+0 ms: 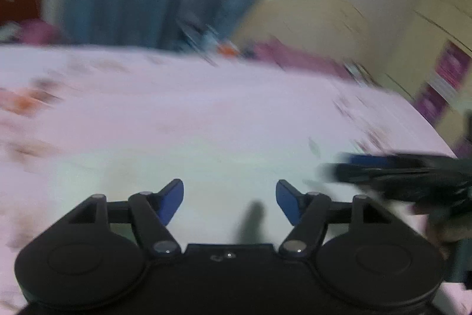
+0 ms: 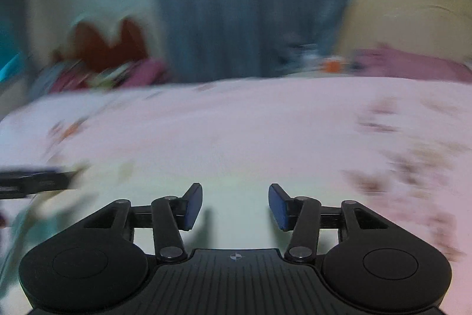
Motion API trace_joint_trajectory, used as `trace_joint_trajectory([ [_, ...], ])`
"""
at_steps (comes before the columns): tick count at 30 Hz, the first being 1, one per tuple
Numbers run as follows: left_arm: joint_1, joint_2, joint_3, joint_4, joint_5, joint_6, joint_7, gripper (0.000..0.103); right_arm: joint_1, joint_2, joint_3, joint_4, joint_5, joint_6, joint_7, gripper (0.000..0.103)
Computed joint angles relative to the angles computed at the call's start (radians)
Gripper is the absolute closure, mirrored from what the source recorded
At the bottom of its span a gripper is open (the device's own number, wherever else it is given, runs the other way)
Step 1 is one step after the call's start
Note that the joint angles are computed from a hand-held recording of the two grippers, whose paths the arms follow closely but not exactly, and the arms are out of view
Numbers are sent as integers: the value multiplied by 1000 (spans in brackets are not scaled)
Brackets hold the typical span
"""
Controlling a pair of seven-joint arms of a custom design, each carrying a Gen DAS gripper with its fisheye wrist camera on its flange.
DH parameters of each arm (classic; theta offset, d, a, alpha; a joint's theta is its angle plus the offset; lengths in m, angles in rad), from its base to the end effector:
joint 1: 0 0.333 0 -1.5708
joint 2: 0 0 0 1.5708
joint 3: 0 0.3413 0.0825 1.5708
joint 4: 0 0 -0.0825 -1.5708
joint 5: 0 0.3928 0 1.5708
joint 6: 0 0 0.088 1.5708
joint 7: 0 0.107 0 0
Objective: Fold small clothes
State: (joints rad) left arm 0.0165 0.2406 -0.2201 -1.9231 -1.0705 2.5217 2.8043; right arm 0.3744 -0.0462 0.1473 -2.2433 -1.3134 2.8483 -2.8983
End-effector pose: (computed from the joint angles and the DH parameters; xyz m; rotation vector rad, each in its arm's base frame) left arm 0.6399 -0.1147 0.4234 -1.2765 2.4813 -1.2673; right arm 0.4463 0.3169 0.4498 -1.5351 1.7295 -0.6091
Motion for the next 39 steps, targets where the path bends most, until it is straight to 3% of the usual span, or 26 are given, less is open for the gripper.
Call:
trace_joint_trajectory([
  [2, -43, 13, 28, 0, 13, 40, 8, 37, 39, 63, -26, 41, 101, 21, -162, 54],
  [4, -5, 28, -2, 6, 7, 99, 35, 37, -1, 64, -2, 28, 74, 35, -155, 54],
  [5, -1, 34, 0, 4, -4, 155, 51, 37, -61, 35, 58, 4, 68, -21, -122, 54],
  [6, 10, 45, 2, 12, -4, 173, 60, 37, -90, -3, 89, -29, 120, -133, -123, 54],
  [7, 27, 50, 0, 19, -3, 144, 64, 37, -95, -34, 84, -63, 159, -214, -106, 54],
  [8, 36, 48, -2, 20, 5, 130, 68, 37, -66, -56, 45, -91, 169, -239, -58, 54],
  [10, 20, 18, -6, -11, 28, 196, 62, 37, 34, -93, -75, -127, 195, -211, -65, 53],
  [11, 25, -14, -26, -41, -25, 227, 113, 36, 70, -105, -90, -123, 178, -242, -56, 53],
  [14, 31, -105, -38, -117, -188, 155, 227, 29, 88, -124, -58, -113, 68, -162, -5, 53],
  [16, 8, -144, -20, -166, -197, 110, 232, 29, 92, -86, -22, -82, 62, -120, -35, 54],
  [18, -35, -139, -3, -195, -125, 144, 199, 32, 132, -37, -40, -60, 137, -92, -143, 54],
  [20, -45, -134, -5, -213, -151, 190, 253, 31, 153, -19, -32, -56, 96, -152, -118, 54],
  [22, -59, -162, 19, -223, -133, 182, 207, 35, 169, -37, -45, -63, 143, -167, -111, 54],
  [24, -55, -204, 31, -248, -231, 145, 292, 27, 173, -57, -38, -58, 120, -167, -86, 54],
  [26, -74, -213, 40, -269, -201, 173, 291, 27, 181, -55, -33, -59, 145, -143, -159, 54],
  [27, -85, -203, 41, -276, -132, 209, 250, 32, 197, -36, -34, -50, 213, -164, -252, 54],
  [29, -75, -196, 56, -277, -166, 216, 262, 31, 200, -38, -28, -59, 192, -186, -260, 54],
  [33, -41, -213, 88, -281, -153, 176, 204, 39, 211, -115, -14, -117, 278, -358, -242, 53],
  [35, -51, -256, 82, -314, -87, 205, 124, 39, 206, -158, -21, -153, 324, -321, -228, 54],
  [39, -81, -359, 95, -406, -173, 171, 171, 36, 192, -197, 58, -160, 289, -273, -161, 54],
])
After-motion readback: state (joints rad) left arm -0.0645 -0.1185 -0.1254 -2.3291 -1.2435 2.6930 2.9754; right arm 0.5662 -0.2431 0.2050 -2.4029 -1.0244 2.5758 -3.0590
